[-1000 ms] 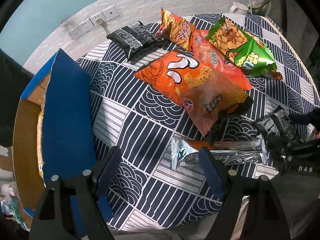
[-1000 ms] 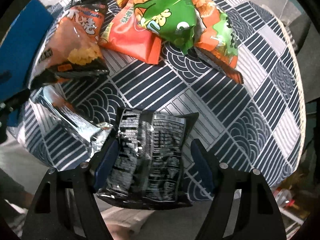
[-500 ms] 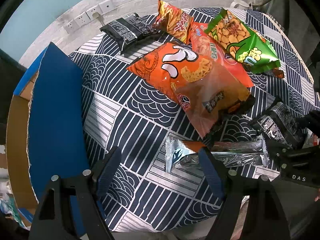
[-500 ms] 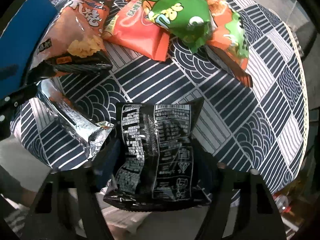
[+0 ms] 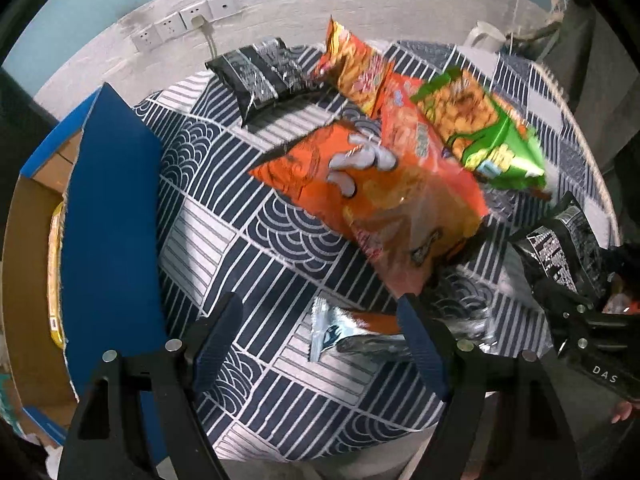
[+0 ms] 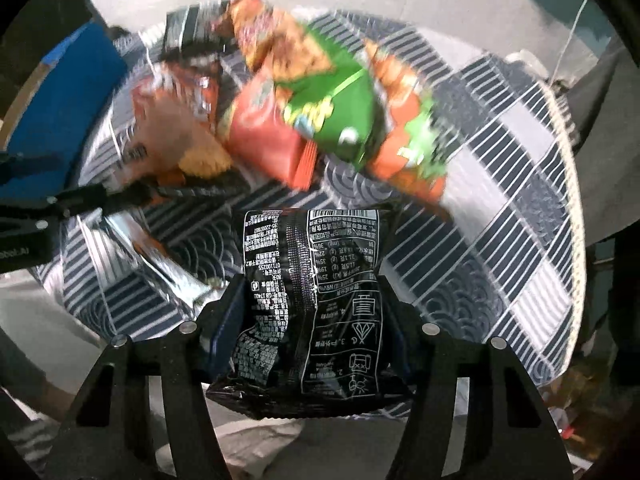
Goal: Organize snacks
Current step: 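Grasp the orange chip bag with the left tool while the right tool holds the black packet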
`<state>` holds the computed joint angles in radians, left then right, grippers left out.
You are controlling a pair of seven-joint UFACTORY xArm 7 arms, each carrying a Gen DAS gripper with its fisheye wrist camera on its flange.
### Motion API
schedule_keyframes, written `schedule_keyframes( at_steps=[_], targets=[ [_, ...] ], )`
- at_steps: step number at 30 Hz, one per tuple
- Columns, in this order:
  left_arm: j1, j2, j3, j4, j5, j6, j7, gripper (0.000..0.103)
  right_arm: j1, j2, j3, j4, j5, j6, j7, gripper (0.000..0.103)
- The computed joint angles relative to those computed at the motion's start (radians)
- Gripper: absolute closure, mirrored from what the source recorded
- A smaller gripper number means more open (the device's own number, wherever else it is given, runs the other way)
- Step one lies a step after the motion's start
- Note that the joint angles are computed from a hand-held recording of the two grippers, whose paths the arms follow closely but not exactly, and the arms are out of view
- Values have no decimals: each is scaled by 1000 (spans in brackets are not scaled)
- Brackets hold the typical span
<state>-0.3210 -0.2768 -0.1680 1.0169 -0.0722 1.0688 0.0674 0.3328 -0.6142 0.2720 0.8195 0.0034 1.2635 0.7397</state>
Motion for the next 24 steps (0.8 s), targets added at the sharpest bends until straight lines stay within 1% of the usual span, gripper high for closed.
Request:
schedule_keyframes(
  at_steps=[2, 6, 8, 9, 13, 18, 19, 22, 24],
  targets=[
    [3, 2, -2, 15, 4, -2, -18, 18, -11, -5, 1, 14, -28, 6, -5, 41],
    [5, 24, -4, 50, -6, -12, -62, 18, -31, 8, 5, 35, -71, -6, -13, 41],
    [5, 54, -8, 81, -8, -12, -94, 17, -42, 38, 17, 56, -93, -23, -1, 41],
    [4, 76, -14, 100, 0, -9, -119, 17, -46, 41, 10, 58, -100, -32, -4, 41],
    [-7, 140, -26, 145, 29, -10, -188, 17, -57, 38, -7, 57, -116, -44, -21, 41],
    [-23, 210, -26, 183, 34, -8, -260, 17, -66, 48, -18, 60, -122, -74, -48, 41],
    [-27, 218, -27, 186, 42, -13, -273, 15, -67, 51, -18, 62, -125, -75, -53, 41],
    [-39, 237, -30, 184, 70, -39, -303, 14, -70, 55, -18, 63, -132, -79, -66, 41],
    [-46, 262, -30, 196, 84, -29, -303, 14, -71, 57, -23, 58, -126, -87, -72, 41]
  ],
)
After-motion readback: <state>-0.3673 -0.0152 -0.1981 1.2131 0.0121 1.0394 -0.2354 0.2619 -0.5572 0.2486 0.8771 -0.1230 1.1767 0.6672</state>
